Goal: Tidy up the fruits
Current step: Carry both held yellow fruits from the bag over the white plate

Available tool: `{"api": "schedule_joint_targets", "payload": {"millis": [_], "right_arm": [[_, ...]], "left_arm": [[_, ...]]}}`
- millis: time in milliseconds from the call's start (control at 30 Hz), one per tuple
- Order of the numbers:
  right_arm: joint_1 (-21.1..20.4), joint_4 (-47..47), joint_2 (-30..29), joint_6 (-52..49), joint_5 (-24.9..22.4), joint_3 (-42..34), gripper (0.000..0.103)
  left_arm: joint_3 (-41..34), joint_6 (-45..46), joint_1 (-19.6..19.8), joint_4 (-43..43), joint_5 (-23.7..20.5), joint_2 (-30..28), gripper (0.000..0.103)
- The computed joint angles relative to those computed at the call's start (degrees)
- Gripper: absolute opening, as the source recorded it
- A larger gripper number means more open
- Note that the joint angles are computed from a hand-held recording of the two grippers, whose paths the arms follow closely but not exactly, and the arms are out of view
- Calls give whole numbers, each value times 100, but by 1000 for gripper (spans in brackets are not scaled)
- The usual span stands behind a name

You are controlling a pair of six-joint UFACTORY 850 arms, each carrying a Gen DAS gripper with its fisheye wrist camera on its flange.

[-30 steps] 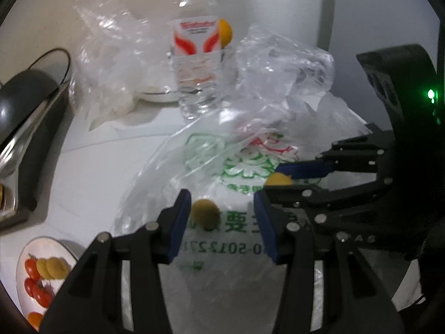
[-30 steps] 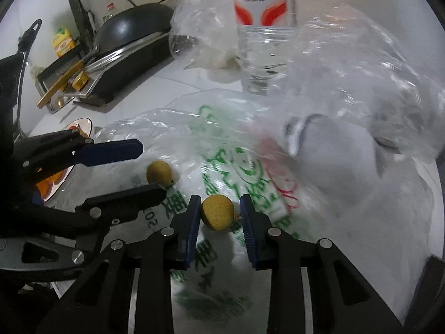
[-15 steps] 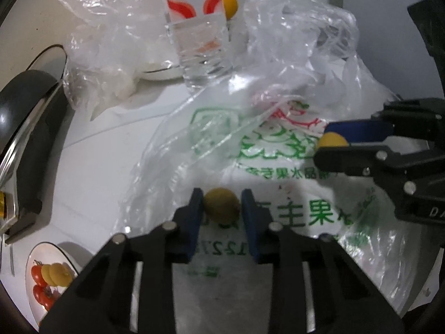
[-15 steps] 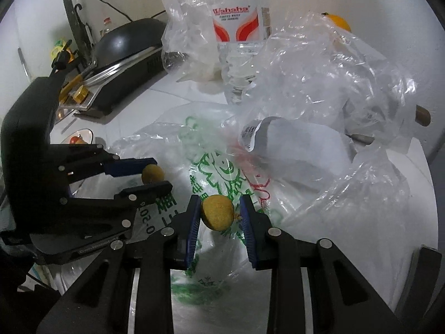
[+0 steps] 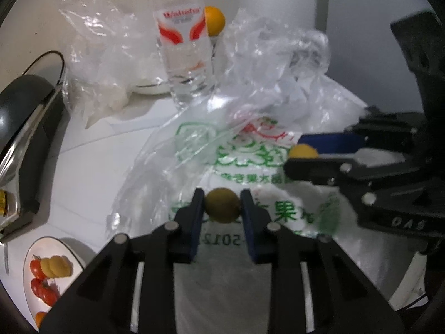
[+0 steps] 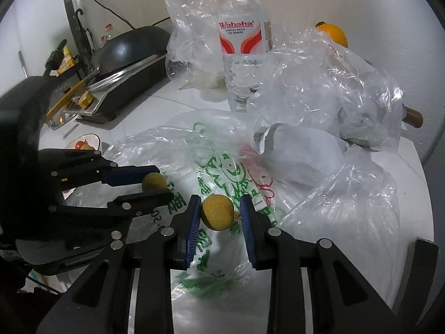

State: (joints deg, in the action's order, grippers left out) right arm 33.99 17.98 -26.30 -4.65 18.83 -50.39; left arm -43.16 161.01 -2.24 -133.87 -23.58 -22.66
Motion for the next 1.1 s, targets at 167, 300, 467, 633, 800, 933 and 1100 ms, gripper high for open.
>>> {"api": "schedule_joint_targets", "payload": {"millis": [167, 300, 467, 633, 800, 933, 1100], "right_arm": [[168, 496, 138, -402, 78, 92, 31], [307, 895, 268, -720, 131, 180, 31], [465, 1356, 420, -1084, 223, 275, 31], [649, 1844, 546, -1470, 325, 344, 30], [831, 2282, 655, -1801, 410, 411, 31], [954, 2605, 696, -2065, 461, 425, 31], [1125, 2989, 705, -2364, 539, 402, 31]], "left_arm": [[214, -113, 113, 39, -194, 262, 27], [289, -725, 282, 720, -329, 390, 27], [473, -951, 423, 1018, -496, 600, 27], [707, -1015, 495, 1213, -671, 873, 27], [942, -1082, 651, 1416, -822, 1145, 27], [1112, -1076, 822, 1546, -941, 1302, 27], [1258, -1052, 1079, 1651, -1049, 1394, 27]]}}
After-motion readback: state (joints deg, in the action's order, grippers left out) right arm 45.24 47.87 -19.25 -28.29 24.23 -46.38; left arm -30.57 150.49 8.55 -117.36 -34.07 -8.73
